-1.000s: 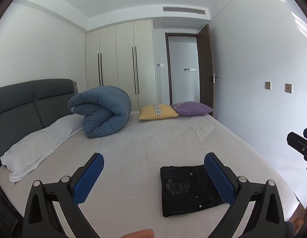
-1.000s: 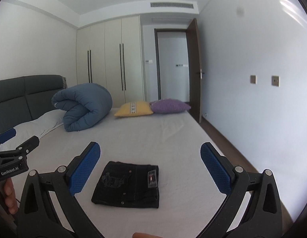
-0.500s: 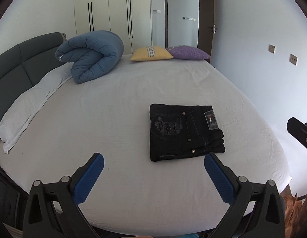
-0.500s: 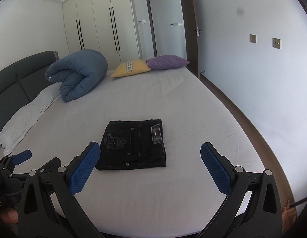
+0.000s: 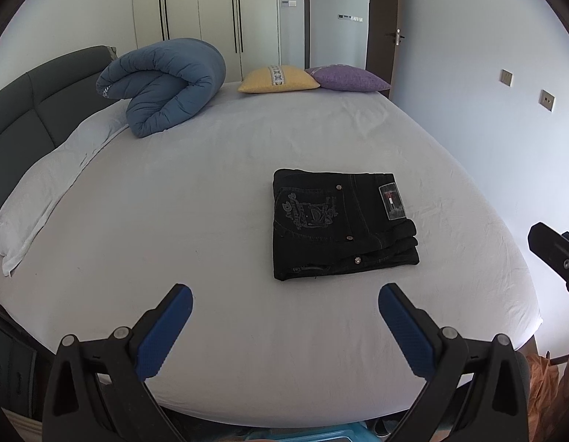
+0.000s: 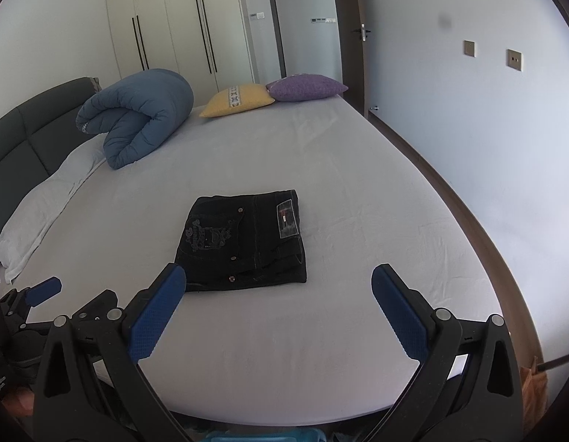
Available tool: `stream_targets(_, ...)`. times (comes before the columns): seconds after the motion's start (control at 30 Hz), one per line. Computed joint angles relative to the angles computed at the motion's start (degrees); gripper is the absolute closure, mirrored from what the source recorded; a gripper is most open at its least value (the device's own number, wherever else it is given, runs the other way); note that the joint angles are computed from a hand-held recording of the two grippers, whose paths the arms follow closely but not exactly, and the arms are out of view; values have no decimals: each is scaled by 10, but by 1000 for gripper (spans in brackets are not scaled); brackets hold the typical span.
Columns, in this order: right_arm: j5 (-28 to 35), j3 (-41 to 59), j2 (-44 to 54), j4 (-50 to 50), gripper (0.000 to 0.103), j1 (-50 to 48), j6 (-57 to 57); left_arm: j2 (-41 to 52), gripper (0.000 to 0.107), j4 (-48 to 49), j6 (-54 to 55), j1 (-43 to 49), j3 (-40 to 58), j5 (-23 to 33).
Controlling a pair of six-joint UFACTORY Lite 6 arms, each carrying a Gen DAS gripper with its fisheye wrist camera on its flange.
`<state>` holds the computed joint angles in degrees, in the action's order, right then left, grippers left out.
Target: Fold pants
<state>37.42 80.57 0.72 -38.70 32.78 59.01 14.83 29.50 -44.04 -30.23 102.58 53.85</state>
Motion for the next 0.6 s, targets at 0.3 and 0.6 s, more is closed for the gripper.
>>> stream_targets(0.3,-9,9,11,31,0,-14,-32,15,4,-2,1,0,9,4)
stream_targets(0.6,-8,22,30,32,0,-12,-34,22,4,-9,4,4,9,0)
